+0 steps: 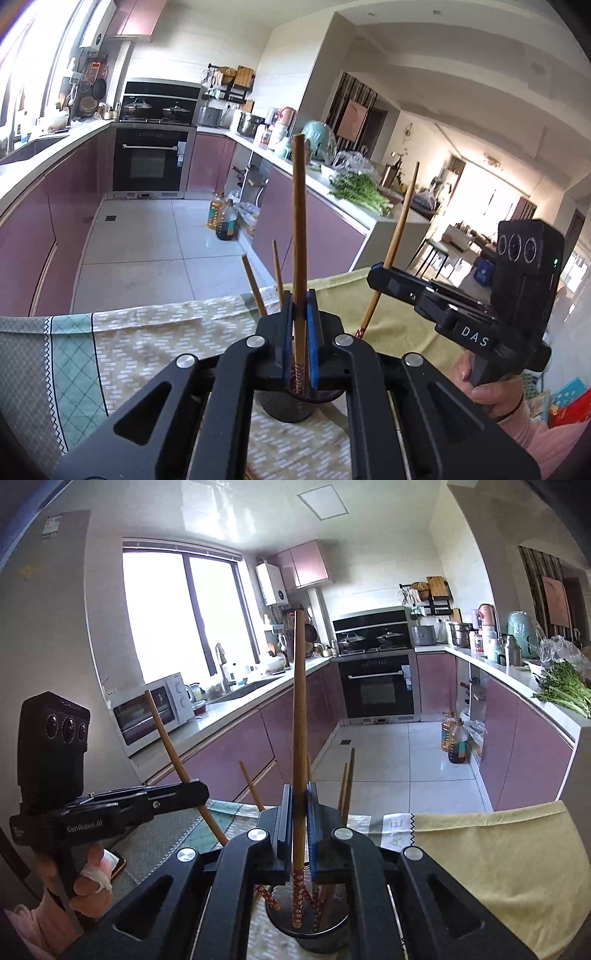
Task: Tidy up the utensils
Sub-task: 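Lift both held chopsticks upright and carry them over the black mesh cup, then lower both chopsticks into the cup and open both grippers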
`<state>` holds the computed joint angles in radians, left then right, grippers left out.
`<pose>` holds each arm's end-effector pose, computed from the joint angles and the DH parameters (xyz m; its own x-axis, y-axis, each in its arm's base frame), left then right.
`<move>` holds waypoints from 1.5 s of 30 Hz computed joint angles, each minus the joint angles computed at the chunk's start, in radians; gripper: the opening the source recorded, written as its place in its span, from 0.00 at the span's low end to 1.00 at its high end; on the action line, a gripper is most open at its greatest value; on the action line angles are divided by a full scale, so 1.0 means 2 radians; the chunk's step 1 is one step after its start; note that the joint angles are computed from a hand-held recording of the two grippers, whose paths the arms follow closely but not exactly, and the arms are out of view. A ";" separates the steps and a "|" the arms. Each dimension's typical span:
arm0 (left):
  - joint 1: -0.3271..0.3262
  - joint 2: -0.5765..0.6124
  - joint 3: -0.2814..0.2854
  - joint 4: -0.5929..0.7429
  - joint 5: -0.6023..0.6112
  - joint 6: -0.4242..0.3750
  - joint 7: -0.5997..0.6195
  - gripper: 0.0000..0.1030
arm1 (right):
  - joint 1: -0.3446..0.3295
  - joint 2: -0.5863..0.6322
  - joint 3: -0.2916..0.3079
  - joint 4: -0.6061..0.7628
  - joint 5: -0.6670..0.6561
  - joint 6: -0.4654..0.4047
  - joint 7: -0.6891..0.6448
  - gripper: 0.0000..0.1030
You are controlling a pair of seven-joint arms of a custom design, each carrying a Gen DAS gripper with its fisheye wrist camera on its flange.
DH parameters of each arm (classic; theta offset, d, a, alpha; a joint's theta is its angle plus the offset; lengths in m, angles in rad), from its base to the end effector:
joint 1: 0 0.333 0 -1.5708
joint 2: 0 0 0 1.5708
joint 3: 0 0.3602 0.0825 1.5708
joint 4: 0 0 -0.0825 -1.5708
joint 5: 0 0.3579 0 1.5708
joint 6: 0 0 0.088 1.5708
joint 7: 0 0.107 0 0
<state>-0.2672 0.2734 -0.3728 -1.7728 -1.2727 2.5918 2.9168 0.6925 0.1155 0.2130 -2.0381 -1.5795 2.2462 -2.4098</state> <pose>0.5510 -0.3542 0.5183 -0.8721 -0.4009 0.2807 -0.4248 0.3352 -0.8409 0.3843 0.4365 0.4796 -0.1600 -0.9553 -0.2485 -0.3243 0.2887 -0.9008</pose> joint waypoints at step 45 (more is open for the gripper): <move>0.072 0.030 -0.092 -0.060 -0.062 0.132 0.125 0.54 | 0.006 0.038 -0.010 0.005 -0.010 0.100 0.012 0.42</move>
